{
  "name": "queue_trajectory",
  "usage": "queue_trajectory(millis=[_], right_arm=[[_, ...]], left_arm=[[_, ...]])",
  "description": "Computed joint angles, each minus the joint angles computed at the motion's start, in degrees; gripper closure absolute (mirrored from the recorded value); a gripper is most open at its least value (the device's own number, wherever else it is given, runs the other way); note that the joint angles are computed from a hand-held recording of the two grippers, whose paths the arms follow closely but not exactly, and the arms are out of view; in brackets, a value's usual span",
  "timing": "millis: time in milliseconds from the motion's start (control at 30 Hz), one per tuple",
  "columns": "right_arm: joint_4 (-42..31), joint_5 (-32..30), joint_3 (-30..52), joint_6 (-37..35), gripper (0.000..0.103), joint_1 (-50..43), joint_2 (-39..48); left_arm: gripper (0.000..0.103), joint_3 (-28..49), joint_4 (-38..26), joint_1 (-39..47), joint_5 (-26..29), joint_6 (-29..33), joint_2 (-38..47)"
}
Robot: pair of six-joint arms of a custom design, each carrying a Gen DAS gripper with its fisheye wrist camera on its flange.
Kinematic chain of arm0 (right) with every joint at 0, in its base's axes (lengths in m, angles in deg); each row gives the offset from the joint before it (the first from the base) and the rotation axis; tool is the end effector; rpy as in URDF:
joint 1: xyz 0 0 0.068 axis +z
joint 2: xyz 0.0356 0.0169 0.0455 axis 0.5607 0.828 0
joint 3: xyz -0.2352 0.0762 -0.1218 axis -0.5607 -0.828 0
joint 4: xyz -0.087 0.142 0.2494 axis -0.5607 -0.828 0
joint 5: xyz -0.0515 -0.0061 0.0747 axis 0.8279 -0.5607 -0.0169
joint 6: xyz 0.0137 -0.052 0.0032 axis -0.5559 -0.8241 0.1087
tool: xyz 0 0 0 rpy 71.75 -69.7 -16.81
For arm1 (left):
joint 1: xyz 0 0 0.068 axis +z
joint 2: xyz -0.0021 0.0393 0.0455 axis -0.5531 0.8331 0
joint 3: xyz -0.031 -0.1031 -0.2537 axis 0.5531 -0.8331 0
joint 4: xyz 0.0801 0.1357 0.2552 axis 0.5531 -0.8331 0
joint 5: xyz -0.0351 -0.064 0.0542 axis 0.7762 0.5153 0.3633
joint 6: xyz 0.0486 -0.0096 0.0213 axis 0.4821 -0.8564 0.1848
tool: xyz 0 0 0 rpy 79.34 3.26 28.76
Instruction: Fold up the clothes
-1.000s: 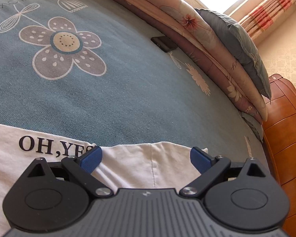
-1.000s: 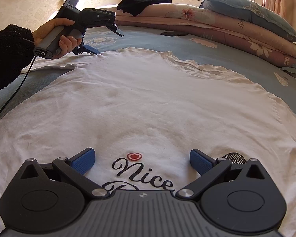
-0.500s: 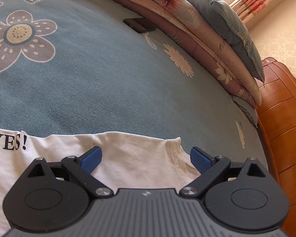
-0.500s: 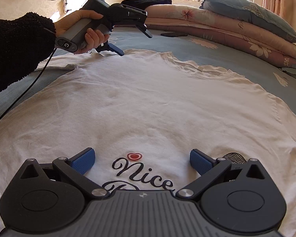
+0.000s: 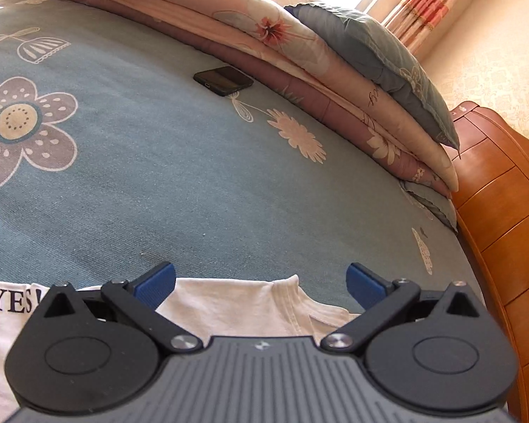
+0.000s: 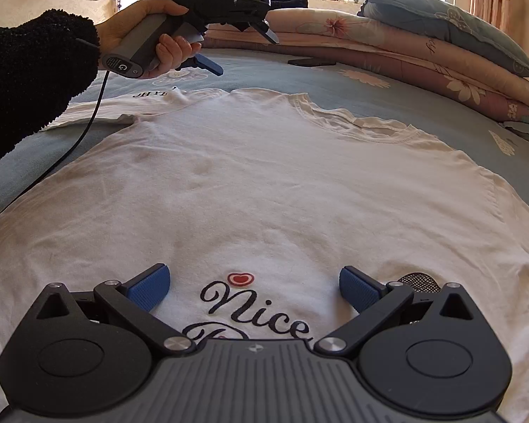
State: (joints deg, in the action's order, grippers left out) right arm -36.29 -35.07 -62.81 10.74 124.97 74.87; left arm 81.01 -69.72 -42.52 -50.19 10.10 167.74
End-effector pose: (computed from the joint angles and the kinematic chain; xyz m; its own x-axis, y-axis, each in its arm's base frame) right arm 0.0247 0.1295 0.1315 -0.6532 -0.0767 -0.7533 -0.1028 0.9946 -0.0121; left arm 0.3769 -0.0764 0.1774 -0.7971 -0.1039 -0.5949 0.2719 0.8179 -0.5071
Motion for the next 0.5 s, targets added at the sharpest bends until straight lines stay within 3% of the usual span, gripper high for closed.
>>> queue_trajectory(millis=[133, 300, 500], right_arm=[[0.2, 0.0, 0.0, -0.2, 0.000, -0.2, 0.2], [0.6, -0.1, -0.1, -1.0, 0.000, -0.6, -0.1], [0.5, 0.0, -0.1, -0.7, 0.000, -0.5, 0.0]], left_arm=[[0.001, 2.6, -3.6, -0.6, -3.8, -0.2, 3.6], [0.001, 4.6, -0.4, -3.2, -7.4, -1.1, 7.3], [0.001, 3.5, -2.2, 2.0, 0.2, 1.4, 0.3]])
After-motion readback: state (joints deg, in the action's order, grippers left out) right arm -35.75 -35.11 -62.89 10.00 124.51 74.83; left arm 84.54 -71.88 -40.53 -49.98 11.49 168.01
